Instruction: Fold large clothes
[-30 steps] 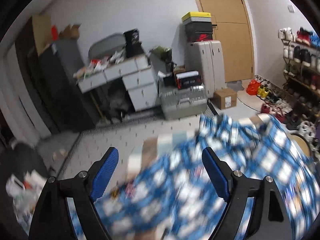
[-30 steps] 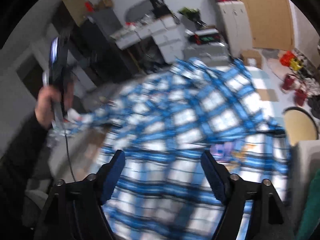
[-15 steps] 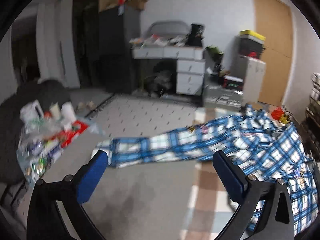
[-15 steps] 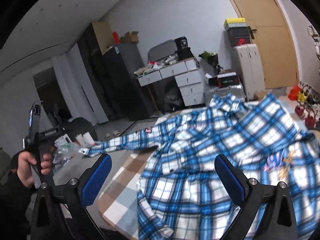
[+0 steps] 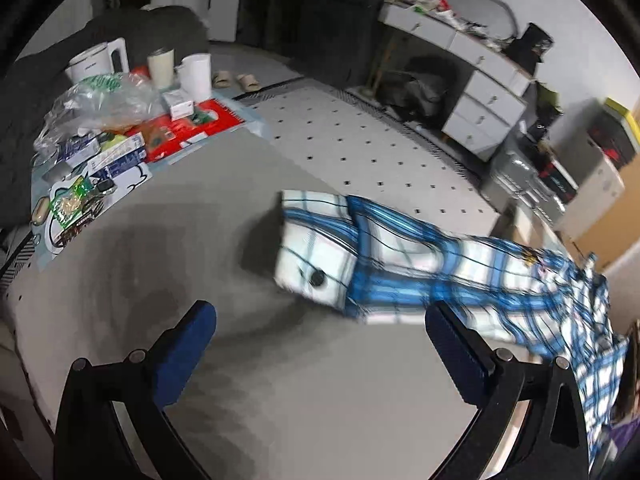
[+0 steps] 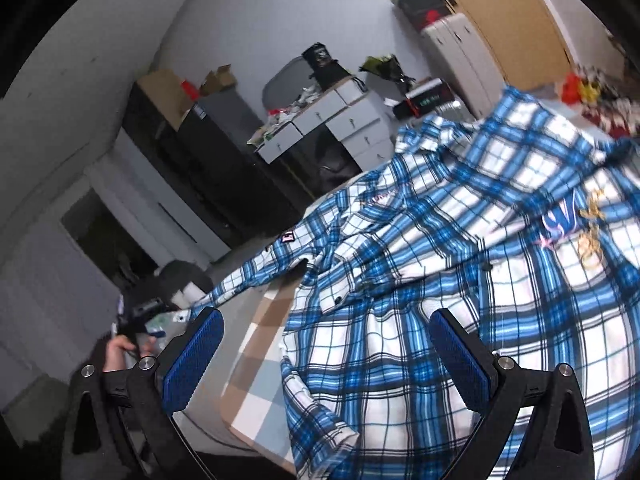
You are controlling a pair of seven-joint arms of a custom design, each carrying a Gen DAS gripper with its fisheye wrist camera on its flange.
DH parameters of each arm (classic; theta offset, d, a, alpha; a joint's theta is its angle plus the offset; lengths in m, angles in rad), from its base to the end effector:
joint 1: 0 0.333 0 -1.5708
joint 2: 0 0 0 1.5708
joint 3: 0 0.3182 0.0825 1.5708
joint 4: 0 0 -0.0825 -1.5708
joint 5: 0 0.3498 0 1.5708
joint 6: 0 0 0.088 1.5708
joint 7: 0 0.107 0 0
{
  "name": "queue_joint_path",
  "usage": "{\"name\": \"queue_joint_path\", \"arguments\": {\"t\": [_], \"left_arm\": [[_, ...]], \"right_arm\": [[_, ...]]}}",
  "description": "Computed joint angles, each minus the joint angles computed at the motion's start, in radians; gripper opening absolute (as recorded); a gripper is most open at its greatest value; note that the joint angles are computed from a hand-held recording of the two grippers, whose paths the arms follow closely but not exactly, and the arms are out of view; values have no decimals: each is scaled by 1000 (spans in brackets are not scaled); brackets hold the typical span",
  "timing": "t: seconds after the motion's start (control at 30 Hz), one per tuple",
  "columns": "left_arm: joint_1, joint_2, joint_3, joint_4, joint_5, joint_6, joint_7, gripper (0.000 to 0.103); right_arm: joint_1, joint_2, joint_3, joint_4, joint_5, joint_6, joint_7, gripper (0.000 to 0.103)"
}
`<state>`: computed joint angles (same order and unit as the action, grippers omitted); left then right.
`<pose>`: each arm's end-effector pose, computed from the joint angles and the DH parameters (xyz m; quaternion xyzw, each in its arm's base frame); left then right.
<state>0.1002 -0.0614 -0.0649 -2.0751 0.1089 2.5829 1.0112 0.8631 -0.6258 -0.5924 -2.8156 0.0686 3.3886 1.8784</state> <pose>0.5458 0.0166 0.5374 -0.8293 0.4817 -0.2215 0.1769 0.3620 0.0660 0.5035 -0.5246 0.6607 -0.0880 0.5296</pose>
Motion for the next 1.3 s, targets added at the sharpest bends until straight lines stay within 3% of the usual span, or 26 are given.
{"name": "queue_joint_path", "arguments": {"t": [0.07,0.17,0.23,0.37,0.4,0.43,0.47,0.53,0.57,1.03,1.3], "left_arm": [[-7,23,9,19,-101,-11,80,102],[-8,62,6,42,-122,4,74,101],[-9,82,5,64,-29,-1,-2,98],[-3,87,15,66,36,-5,-37,92],[-2,93,17,74,64,-8,-57,80],[-1,96,18,79,74,-18,-62,62],[3,98,18,77,49,-16,-35,51],[11,96,18,78,-19,-48,28,5],[18,84,20,64,-56,-43,64,1],[25,-31,3,42,88,65,-51,1],[-23,-47,-46,204,148,132,-64,1]], "right_arm": [[-4,2,0,1,3,-6,3,103],[-8,4,7,3,4,-14,-3,103],[-1,5,4,4,5,-14,-8,103],[46,0,-33,9,13,-11,-9,103],[45,3,-32,9,15,-11,-9,103],[43,4,-31,9,17,-12,-9,103],[43,4,-31,10,18,-12,-9,103],[39,9,-30,12,23,-14,-6,103],[37,7,-30,11,26,-16,-5,103],[39,-28,-50,-8,29,7,25,103],[45,-38,-50,-5,22,-3,21,103]]}}
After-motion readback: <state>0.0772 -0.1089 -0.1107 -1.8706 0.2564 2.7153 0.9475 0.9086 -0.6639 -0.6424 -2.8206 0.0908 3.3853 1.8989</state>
